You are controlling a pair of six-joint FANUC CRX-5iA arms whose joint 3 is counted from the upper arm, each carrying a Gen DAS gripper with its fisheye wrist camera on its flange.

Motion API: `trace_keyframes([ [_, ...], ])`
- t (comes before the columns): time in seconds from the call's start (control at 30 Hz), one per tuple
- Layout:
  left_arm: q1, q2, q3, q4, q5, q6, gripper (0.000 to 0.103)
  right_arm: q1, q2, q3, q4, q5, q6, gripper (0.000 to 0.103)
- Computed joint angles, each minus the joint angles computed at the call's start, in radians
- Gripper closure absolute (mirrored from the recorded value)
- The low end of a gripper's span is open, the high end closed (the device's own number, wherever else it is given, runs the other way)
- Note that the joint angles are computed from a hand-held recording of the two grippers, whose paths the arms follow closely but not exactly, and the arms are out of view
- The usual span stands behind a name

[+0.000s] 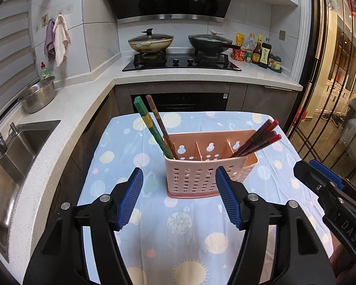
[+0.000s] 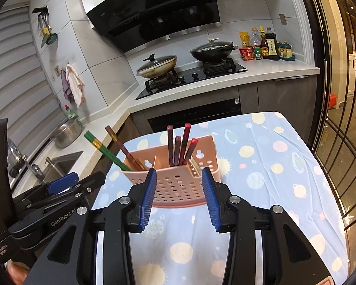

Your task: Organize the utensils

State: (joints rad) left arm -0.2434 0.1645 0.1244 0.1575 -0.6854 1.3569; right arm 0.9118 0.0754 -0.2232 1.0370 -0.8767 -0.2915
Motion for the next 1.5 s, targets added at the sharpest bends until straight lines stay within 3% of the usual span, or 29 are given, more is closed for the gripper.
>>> trace_keyframes([
  [0.37,-0.012,-0.066,-0.067,-0.063,0.008,0.037,0.014,0.071,0.006,0.025,-0.058,-0.115,0.060,0.043],
  [0.5,-0.011,-0.078,-0.084,-0.067,-0.004,0.029,0.011,0.087,0.009,0.032,-0.083,-0.139,0.074,0.040],
  [0.97,-0.019,-0.100,-0.114,-0.133,-0.042,0.077,0.007,0.130,0.046,0.067,-0.116,-0.238,0.129,0.038],
  [1.17,-0.011,-0.105,-0.121,-0.145,-0.055,0.106,0.007,0.145,0.056,0.073,-0.107,-0.268,0.141,0.020],
  [1.33,-0.007,-0.106,-0.124,-0.154,-0.064,0.119,0.007,0.151,0.065,0.083,-0.125,-0.281,0.158,0.016],
  [1.4,-0.010,-0.104,-0.119,-0.170,-0.074,0.137,0.007,0.154,0.065,0.078,-0.121,-0.283,0.154,0.006],
  [1.5,-0.005,-0.105,-0.126,-0.160,-0.073,0.127,0.007,0.158,0.064,0.070,-0.106,-0.289,0.143,0.006],
])
